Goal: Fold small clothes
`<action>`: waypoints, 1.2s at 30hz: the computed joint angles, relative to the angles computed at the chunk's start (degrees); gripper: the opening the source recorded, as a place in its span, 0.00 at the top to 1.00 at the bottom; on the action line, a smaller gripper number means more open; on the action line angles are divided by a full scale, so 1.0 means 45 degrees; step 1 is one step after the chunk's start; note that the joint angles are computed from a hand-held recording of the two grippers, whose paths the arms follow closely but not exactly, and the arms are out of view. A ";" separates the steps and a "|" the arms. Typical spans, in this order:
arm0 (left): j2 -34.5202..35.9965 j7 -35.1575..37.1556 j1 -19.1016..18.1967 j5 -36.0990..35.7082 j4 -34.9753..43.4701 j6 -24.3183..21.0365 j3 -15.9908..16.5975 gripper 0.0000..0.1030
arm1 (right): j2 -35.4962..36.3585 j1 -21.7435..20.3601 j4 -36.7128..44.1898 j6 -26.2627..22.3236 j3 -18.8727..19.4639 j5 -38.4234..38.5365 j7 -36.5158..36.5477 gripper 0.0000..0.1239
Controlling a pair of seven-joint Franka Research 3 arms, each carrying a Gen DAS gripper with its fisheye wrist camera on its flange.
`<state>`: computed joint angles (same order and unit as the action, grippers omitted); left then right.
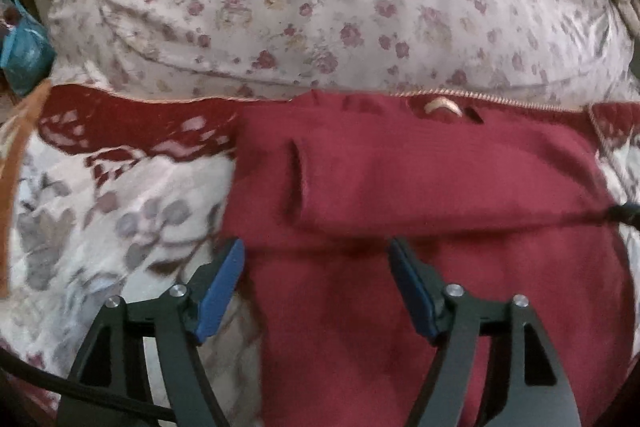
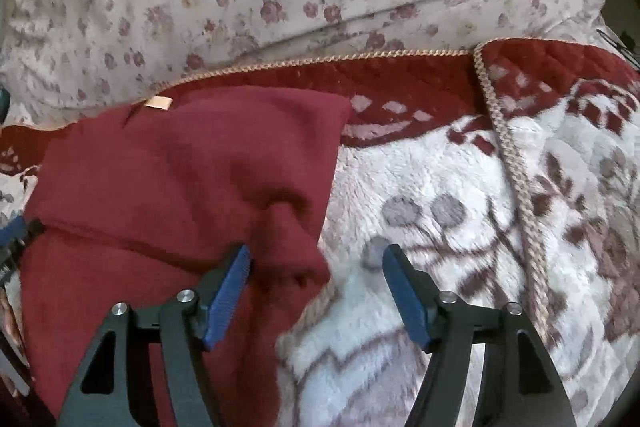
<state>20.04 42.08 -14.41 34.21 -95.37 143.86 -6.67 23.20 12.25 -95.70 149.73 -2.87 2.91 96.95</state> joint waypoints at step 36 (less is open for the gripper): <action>-0.6927 -0.0250 0.0484 -0.2371 -0.8246 0.1040 -0.1385 0.22 | -0.6209 -0.0059 -0.7793 0.1145 0.0887 0.5156 -0.5681 0.51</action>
<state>-11.13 40.96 -12.23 23.54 -132.48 148.54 -12.90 -4.74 11.98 -130.77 154.88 1.12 26.12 71.39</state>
